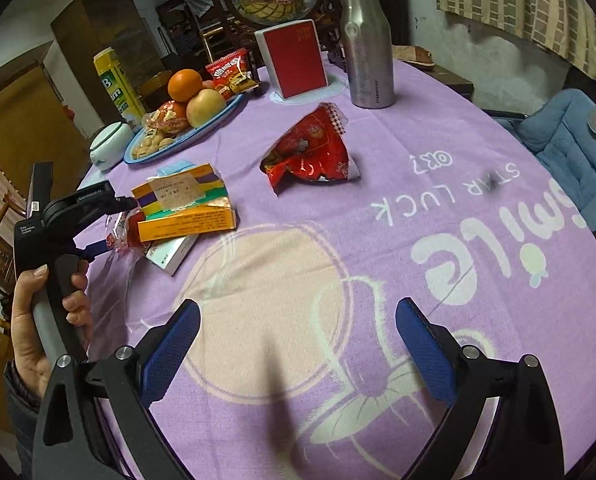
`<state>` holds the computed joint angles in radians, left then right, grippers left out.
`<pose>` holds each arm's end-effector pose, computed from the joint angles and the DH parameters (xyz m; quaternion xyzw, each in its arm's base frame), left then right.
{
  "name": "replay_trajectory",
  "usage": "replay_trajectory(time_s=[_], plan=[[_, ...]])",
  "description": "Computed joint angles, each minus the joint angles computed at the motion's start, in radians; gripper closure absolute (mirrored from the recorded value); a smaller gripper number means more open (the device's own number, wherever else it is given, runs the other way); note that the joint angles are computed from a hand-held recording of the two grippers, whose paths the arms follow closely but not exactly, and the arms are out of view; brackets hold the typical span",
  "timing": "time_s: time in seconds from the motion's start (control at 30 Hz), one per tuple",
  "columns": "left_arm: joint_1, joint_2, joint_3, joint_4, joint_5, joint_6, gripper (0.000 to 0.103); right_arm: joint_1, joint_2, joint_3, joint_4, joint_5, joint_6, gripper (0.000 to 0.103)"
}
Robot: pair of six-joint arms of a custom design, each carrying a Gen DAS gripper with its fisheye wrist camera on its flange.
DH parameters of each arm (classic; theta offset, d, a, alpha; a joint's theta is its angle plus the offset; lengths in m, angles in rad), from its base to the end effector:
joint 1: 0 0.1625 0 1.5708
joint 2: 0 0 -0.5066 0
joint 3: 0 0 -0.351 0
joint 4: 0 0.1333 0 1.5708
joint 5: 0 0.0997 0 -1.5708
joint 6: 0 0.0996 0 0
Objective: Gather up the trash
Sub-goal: 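Grasp the clear printed snack bag with the left tool, then grasp the red chip bag with the right tool while the left tool holds the snack bag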
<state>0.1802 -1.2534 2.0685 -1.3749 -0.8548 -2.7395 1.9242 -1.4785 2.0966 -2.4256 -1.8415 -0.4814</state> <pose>-0.3462 -0.2650 0.2640 -0.3792 0.7460 -0.4850 0.2538 0.2566 -0.3873 0.3936 0.3843 -0.9059 0.1082 0.1412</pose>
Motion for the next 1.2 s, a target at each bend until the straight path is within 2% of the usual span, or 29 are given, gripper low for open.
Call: replay_trajectory(time_s=[0.13, 0.2, 0.27, 0.4, 0.53, 0.63, 1.0, 1.2], plan=[[0.015, 0.021, -0.021, 0.037, -0.015, 0.009, 0.041, -0.011, -0.001, 0.001, 0.005, -0.001, 0.013, 0.007], [0.024, 0.033, -0.038, 0.06, -0.036, 0.02, 0.064, -0.013, -0.004, 0.002, 0.006, 0.002, 0.009, 0.007], [0.017, 0.039, -0.051, 0.085, -0.038, 0.002, 0.069, -0.013, -0.007, 0.005, -0.001, -0.001, 0.004, 0.007], [-0.013, 0.107, -0.18, 0.333, -0.091, -0.117, 0.072, -0.015, -0.007, 0.004, -0.009, -0.002, 0.004, 0.007], [-0.07, 0.137, -0.25, 0.454, -0.09, -0.214, 0.071, -0.012, 0.009, -0.001, -0.033, -0.011, -0.001, 0.007], [-0.091, 0.171, -0.296, 0.517, -0.098, -0.218, 0.071, 0.004, 0.048, -0.017, -0.072, -0.04, -0.01, 0.006], [-0.058, 0.173, -0.274, 0.383, -0.051, -0.072, 0.071, 0.056, 0.256, -0.124, -0.24, -0.118, -0.003, 0.006], [-0.047, 0.163, -0.248, 0.318, -0.044, -0.032, 0.071, 0.06, 0.336, -0.188, -0.191, -0.107, 0.005, 0.006]])
